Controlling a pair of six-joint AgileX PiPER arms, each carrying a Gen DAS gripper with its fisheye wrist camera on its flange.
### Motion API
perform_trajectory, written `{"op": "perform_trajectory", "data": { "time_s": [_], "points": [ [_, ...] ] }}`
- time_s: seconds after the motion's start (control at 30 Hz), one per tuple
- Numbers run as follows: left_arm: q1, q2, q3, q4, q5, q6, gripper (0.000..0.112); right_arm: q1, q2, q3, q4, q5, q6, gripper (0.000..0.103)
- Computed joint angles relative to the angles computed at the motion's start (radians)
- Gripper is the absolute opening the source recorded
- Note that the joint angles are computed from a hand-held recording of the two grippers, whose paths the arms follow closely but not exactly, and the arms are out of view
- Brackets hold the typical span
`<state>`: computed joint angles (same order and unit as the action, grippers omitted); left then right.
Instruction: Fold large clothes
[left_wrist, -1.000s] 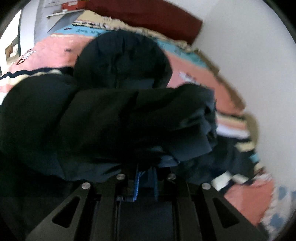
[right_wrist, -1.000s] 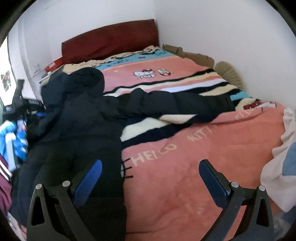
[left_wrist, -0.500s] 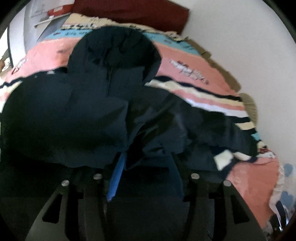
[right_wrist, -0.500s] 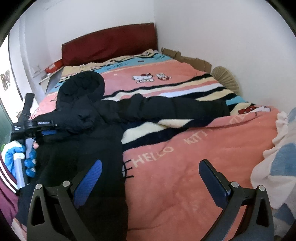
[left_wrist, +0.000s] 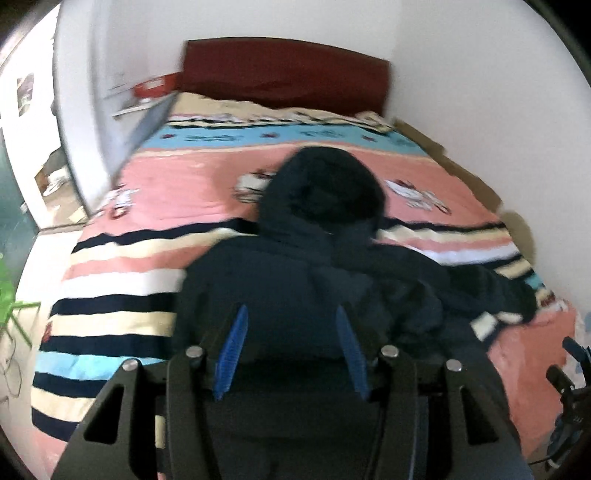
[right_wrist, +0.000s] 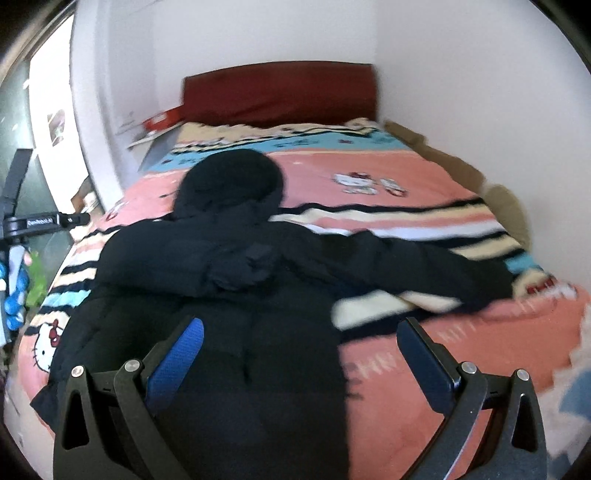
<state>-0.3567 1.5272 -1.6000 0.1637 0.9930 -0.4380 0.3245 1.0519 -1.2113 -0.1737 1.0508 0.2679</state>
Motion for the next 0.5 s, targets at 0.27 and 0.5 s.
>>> {"op": "perform_trajectory", "data": {
  "time_s": [0.27, 0.5],
  "points": [
    [0.240, 0.118, 0.061, -0.136, -0.184, 0.117, 0.048, 0.155, 0.412, -0.254, -0.072, -0.131, 0.083, 0.102],
    [0.187, 0.389, -0.094, -0.125, -0.273, 0.107, 0.048, 0.148, 0.733, -0.506, -0.082, -0.158, 0.074, 0.102]
  ]
}}
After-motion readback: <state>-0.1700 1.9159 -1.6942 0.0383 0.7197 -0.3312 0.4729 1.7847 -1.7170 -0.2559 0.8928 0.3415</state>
